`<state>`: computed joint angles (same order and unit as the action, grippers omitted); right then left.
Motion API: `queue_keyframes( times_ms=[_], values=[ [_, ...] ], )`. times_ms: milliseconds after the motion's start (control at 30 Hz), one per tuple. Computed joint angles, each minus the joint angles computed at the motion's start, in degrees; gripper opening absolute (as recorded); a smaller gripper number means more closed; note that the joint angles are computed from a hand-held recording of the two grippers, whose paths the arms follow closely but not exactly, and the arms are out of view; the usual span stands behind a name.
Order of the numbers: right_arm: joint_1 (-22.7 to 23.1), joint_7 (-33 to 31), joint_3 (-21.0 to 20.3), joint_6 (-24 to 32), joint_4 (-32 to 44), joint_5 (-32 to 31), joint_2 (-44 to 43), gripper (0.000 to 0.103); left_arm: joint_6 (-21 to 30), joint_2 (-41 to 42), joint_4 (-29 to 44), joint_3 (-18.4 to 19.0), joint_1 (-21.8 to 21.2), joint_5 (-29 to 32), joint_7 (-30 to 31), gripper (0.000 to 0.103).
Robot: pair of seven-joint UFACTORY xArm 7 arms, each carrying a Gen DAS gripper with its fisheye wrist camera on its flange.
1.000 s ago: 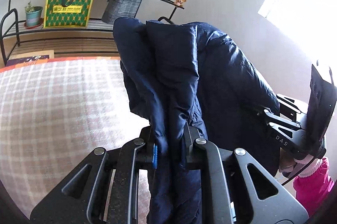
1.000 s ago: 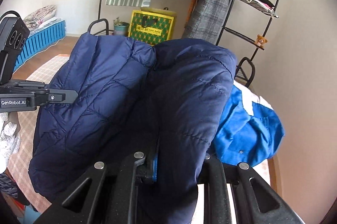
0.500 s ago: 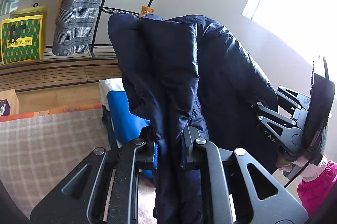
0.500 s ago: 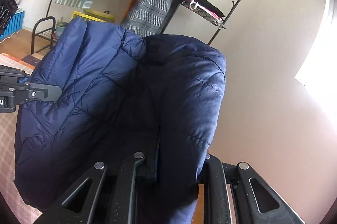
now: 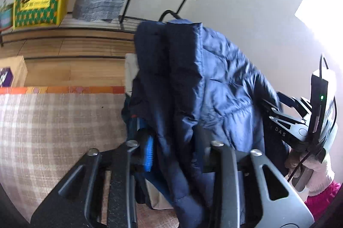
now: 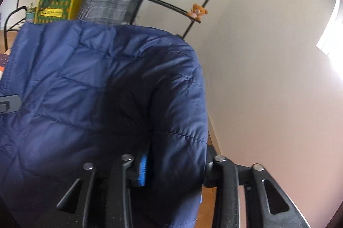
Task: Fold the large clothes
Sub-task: 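Lower the folded jacket onto the garment pile and open both tools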
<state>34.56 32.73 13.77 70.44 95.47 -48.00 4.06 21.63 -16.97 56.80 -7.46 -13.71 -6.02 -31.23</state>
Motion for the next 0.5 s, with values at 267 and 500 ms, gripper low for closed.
queue_keyframes(
  times_ms=[267,500],
  values=[
    [-1.8,3.2,-0.3,0.8,-2.4,1.4,-2.6,0.066,1.4,-4.1,-2.8,-0.5,2.8,4.1,-1.6,0.071],
    [-4.8,4.1,2.7,0.8,-6.2,4.5,-9.5,0.066,6.8,-13.0,-3.7,-1.5,3.5,6.5,-1.8,0.071]
  ],
)
